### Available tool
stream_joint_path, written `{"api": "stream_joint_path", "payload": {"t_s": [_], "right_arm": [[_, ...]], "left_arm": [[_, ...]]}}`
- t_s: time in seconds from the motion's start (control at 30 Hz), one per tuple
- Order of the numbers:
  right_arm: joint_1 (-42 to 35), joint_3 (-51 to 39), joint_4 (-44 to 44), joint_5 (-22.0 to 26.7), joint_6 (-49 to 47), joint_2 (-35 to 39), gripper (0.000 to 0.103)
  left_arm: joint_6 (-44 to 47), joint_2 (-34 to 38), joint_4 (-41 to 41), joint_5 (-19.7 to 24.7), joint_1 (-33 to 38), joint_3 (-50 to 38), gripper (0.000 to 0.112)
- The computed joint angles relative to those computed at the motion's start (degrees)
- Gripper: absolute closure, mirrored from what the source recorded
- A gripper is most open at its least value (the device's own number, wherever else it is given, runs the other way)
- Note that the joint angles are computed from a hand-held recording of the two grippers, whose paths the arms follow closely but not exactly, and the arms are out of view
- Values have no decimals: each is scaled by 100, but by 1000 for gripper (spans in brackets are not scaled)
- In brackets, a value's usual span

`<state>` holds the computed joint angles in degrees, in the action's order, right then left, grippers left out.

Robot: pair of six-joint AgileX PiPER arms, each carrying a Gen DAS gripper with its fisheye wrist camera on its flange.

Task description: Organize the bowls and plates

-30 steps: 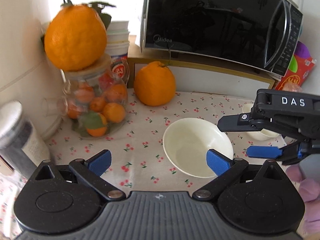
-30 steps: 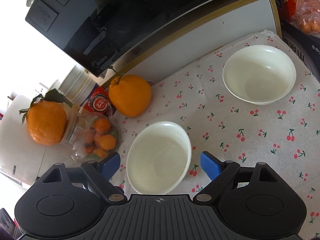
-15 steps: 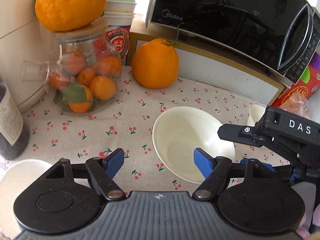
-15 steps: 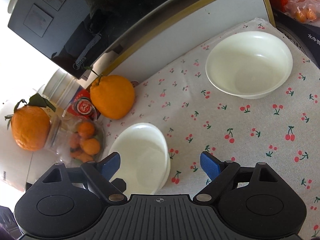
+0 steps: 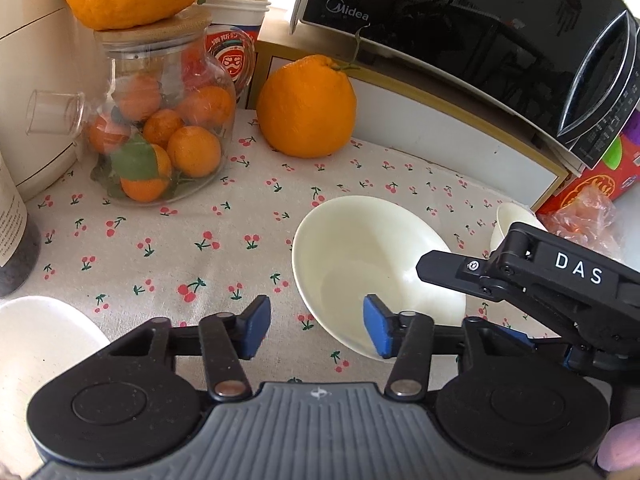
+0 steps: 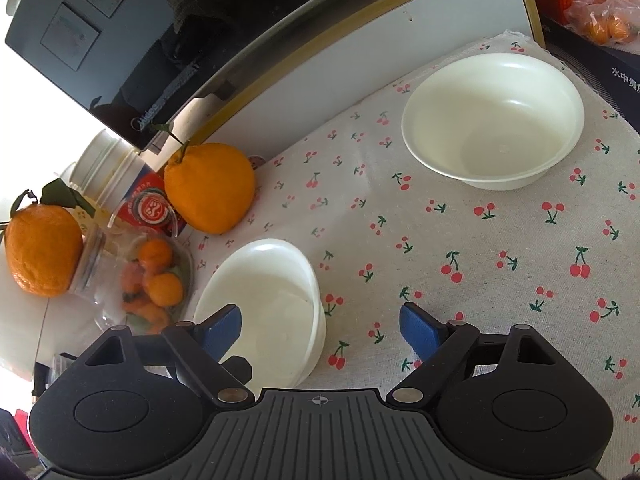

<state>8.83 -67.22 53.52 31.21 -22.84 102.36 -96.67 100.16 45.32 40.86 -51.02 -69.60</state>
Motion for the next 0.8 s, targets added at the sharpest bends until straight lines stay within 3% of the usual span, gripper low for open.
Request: {"api": "stream_joint_path", "payload": {"t_s": [0.3, 0.63, 0.8], "right_arm": [[37, 35, -68, -110, -5, -51, 40], [77, 11, -60, -72, -205, -47, 78], [169, -1, -157, -107, -265, -138, 81]], "left_arm": [[47, 15, -71, 39, 18, -27, 81], [216, 5, -227, -50, 54, -63, 95], [216, 13, -162, 104, -22, -140, 95]]}}
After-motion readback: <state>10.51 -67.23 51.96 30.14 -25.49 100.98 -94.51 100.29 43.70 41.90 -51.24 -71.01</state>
